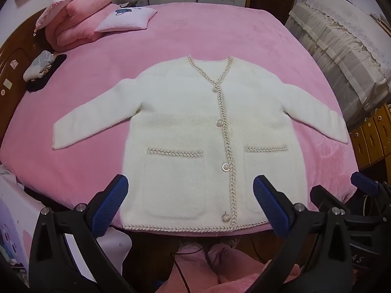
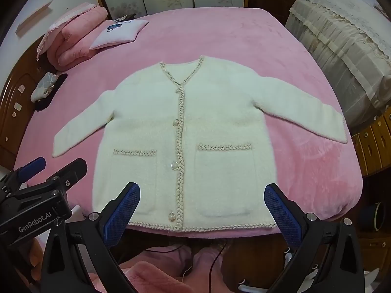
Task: Fold large clothes
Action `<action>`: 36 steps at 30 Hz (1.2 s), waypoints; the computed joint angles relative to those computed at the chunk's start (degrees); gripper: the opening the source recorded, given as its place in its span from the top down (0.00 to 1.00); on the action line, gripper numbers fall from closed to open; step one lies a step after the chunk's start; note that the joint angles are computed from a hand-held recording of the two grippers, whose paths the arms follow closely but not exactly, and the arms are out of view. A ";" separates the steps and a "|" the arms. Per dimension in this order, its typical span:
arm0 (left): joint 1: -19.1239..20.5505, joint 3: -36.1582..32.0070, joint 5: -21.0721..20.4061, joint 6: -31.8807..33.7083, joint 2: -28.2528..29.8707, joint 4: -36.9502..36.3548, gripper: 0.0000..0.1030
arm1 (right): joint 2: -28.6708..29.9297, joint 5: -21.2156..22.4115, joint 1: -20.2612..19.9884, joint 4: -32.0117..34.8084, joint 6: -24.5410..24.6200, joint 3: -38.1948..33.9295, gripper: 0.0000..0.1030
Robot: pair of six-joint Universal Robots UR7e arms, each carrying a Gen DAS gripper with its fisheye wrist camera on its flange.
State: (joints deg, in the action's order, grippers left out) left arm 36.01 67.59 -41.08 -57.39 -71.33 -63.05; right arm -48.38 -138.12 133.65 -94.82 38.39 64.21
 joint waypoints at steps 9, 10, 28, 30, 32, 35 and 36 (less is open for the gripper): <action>-0.10 0.16 0.11 -0.30 -0.13 -0.11 0.02 | -0.16 0.27 -0.30 0.60 0.12 0.13 0.00; -0.27 0.43 -0.38 -0.61 -0.32 -0.07 0.02 | -0.20 0.33 -0.32 0.42 0.11 0.25 0.00; -1.31 2.08 -0.83 -2.80 -1.52 0.61 0.02 | -1.98 1.16 -0.74 -1.73 -0.62 4.09 0.00; -1.47 2.11 -0.87 -3.13 -1.53 0.78 0.02 | -2.31 1.24 -0.73 -1.61 -0.52 4.35 0.00; -1.69 2.27 -0.78 -3.56 -1.54 1.02 0.02 | -2.70 1.13 -0.69 -1.69 -0.57 4.77 0.00; -2.21 2.37 -0.44 -4.37 -1.42 1.38 0.02 | -3.20 0.77 -0.57 -2.00 -0.91 5.34 0.00; -2.49 2.56 -0.34 -4.62 -1.49 1.48 0.02 | -3.11 0.77 -0.52 -1.70 -0.80 5.02 0.00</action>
